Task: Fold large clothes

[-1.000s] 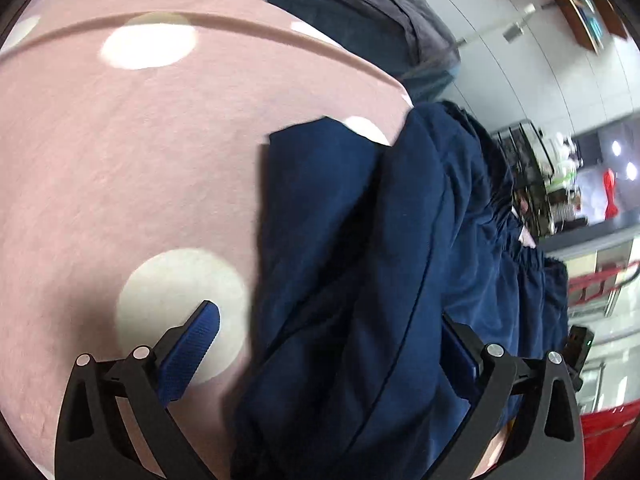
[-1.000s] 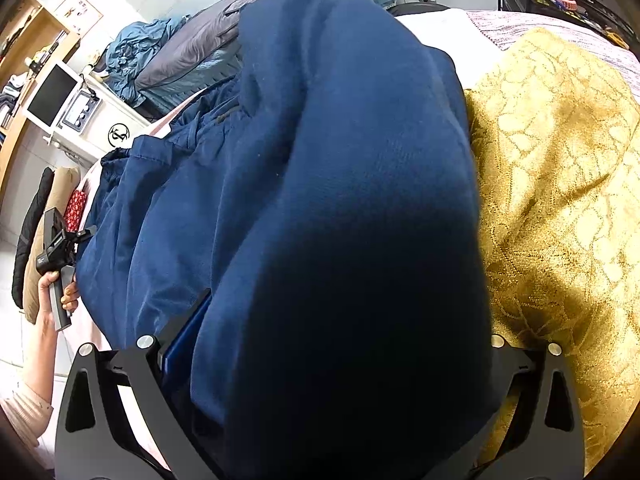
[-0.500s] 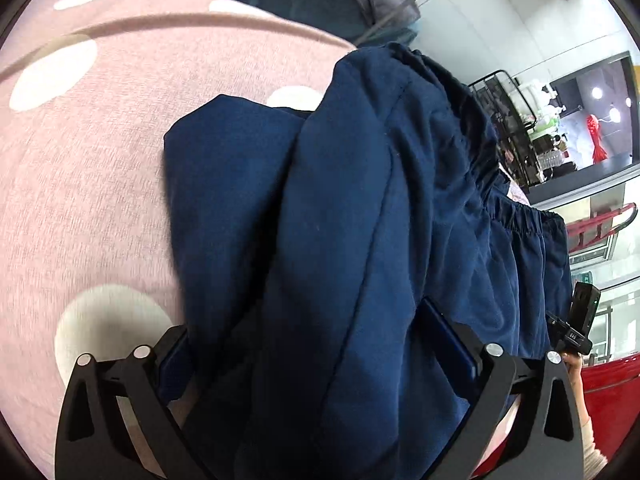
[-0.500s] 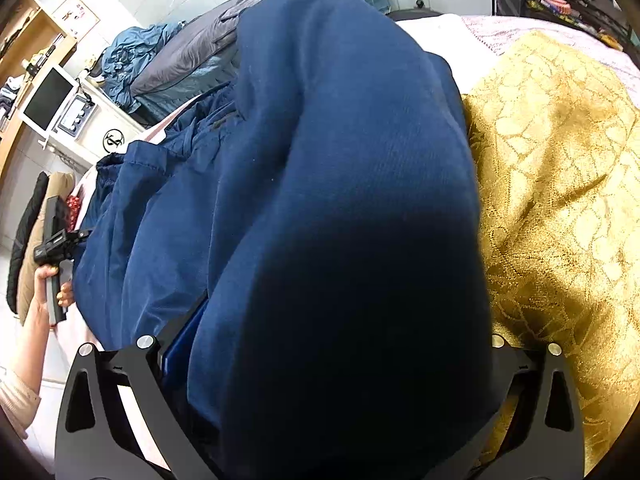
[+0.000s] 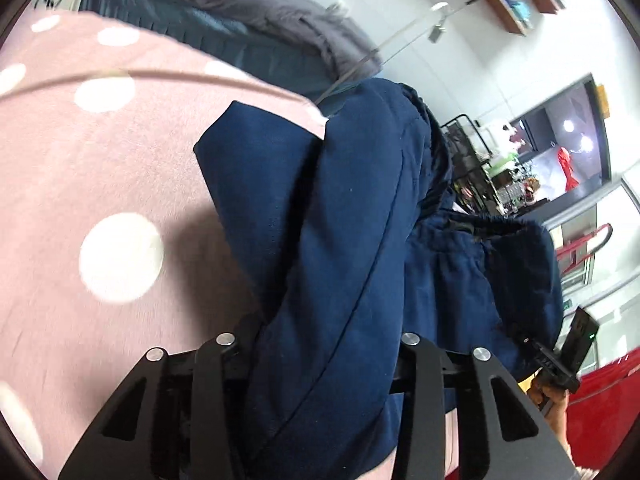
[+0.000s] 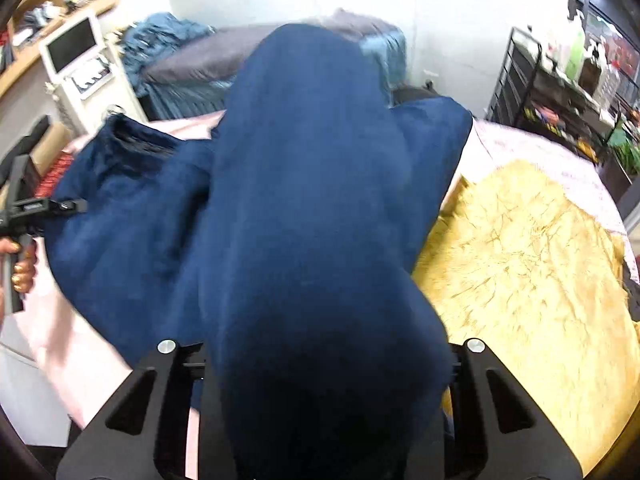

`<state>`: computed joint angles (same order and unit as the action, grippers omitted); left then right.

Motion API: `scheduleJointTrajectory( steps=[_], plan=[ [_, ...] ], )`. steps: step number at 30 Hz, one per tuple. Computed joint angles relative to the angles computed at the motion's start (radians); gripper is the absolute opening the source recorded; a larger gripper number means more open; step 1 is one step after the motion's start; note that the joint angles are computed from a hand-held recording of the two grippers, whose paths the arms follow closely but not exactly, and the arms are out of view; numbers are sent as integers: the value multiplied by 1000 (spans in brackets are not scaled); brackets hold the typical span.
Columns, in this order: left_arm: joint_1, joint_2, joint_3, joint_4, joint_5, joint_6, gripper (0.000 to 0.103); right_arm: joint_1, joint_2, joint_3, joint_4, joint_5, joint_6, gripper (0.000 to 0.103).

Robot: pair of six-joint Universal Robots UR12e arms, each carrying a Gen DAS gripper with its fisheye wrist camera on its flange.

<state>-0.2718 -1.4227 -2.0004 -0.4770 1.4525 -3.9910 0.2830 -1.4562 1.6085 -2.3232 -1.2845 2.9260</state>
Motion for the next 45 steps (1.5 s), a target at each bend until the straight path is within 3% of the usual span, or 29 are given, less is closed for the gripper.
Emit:
scheduleJointTrajectory(
  steps=[3, 7, 10, 15, 17, 23, 28, 32, 35, 39, 45],
  plan=[
    [-61, 44, 5, -34, 78, 30, 37, 10, -53, 29, -14, 50, -32, 32],
    [-135, 95, 1, -81, 172, -36, 37, 12, -133, 81, 42, 127, -75, 31],
    [-171, 153, -47, -81, 212, -127, 37, 3, -189, 135, 79, 167, -64, 31],
    [-201, 185, -68, -112, 241, -174, 37, -26, -252, 207, 73, 217, -6, 30],
    [-203, 185, -60, -119, 247, -161, 37, -31, -263, 220, 65, 222, 4, 30],
    [-194, 118, 48, -146, 249, -18, 36, -42, -251, 194, 38, 259, -3, 27],
    [-159, 33, 162, -114, 178, 90, 36, -85, -247, 163, -23, 279, 21, 26],
    [-163, -71, 299, -87, 157, 194, 36, -145, -255, 140, -116, 275, 47, 26],
    [-175, -179, 433, -58, 119, 281, 36, -204, -267, 131, -198, 249, 96, 26],
    [-192, -352, 654, -66, 29, 363, 36, -277, -295, 141, -288, 160, 163, 26],
    [-227, -605, 1001, -153, -84, 434, 36, -406, -352, 181, -350, 35, 254, 26]
  ],
)
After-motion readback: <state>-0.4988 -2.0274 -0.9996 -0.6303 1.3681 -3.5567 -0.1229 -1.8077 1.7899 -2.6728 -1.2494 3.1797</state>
